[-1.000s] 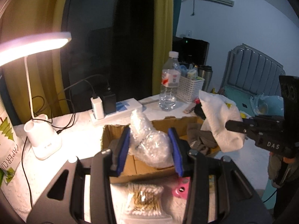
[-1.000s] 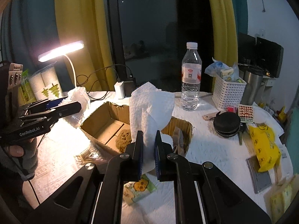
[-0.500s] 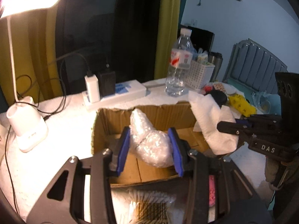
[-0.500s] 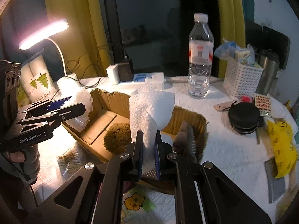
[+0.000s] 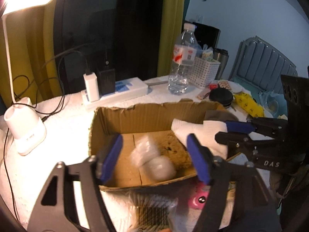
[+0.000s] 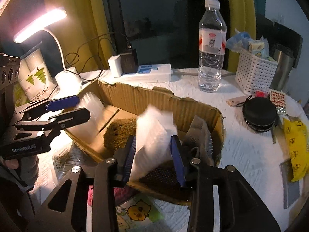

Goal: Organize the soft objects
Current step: 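Drop the bubble-wrap bag in the box while the right tool drops the towel there, then grasp a second white towel from the table with the right tool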

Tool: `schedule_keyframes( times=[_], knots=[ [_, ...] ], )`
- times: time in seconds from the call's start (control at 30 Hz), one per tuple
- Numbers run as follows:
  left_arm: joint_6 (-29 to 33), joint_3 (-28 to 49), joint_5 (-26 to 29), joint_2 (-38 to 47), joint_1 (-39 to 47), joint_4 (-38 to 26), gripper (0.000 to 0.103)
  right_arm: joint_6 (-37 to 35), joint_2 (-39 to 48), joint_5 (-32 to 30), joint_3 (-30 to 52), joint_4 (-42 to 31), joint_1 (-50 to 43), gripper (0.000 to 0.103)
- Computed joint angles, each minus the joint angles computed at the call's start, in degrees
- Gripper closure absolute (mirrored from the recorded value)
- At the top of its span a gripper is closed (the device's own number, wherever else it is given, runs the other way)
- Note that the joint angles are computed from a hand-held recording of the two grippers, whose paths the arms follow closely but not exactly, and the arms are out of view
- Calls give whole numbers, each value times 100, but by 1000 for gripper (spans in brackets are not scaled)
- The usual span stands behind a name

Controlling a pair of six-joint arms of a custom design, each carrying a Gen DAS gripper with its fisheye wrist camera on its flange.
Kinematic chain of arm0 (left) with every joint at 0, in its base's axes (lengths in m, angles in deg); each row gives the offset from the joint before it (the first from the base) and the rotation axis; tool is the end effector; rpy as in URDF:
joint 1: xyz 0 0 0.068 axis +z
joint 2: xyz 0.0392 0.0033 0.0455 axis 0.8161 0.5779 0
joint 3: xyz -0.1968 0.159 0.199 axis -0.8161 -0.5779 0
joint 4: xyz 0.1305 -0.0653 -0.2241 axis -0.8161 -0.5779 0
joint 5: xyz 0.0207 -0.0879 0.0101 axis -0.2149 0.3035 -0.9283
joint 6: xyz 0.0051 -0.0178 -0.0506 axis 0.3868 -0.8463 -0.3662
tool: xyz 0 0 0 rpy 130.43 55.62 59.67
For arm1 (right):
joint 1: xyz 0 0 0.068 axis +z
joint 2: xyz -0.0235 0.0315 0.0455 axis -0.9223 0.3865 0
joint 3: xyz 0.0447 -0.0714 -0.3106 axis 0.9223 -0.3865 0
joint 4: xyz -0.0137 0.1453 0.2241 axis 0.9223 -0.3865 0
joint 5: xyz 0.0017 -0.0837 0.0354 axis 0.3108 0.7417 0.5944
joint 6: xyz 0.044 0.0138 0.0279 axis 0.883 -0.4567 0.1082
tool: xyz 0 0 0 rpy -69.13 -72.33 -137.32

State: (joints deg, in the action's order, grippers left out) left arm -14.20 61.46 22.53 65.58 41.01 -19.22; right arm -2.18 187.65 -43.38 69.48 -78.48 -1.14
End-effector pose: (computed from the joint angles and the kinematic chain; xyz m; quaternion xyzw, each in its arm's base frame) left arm 0.2734 -0.0862 0.1110 0.3399 0.8267 -0.2472 0.3740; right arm 0.1342 0.2476 0.1000 0.0699 0.9280 0.0207 0.3653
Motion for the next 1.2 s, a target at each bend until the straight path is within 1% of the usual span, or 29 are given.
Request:
schedule_keyframes(
  times=[0.17,0.37,0.67,0.97,1.03,1.1,1.2],
  knots=[
    [11,-243,152,-534,102,-128,29,431,-249,306,221,-768,360,62],
    [164,-643,372,-1340,280,-424,29,1148,-411,675,608,-1839,900,62],
    [507,-1119,775,-2507,715,-1178,28,2440,-334,1018,1256,-3416,1748,61],
    [902,-1578,1042,-3233,1077,-1768,28,3561,7,948,1657,-4296,2428,60],
    [990,-1688,1090,-3343,1150,-1859,28,3736,80,915,1703,-4381,2542,58],
    [1075,-1798,1118,-3426,1199,-1939,28,3935,188,866,1776,-4464,2691,53],
    [1278,-1990,1175,-3553,1311,-2077,28,4140,337,796,1838,-4485,2845,51]
  ],
)
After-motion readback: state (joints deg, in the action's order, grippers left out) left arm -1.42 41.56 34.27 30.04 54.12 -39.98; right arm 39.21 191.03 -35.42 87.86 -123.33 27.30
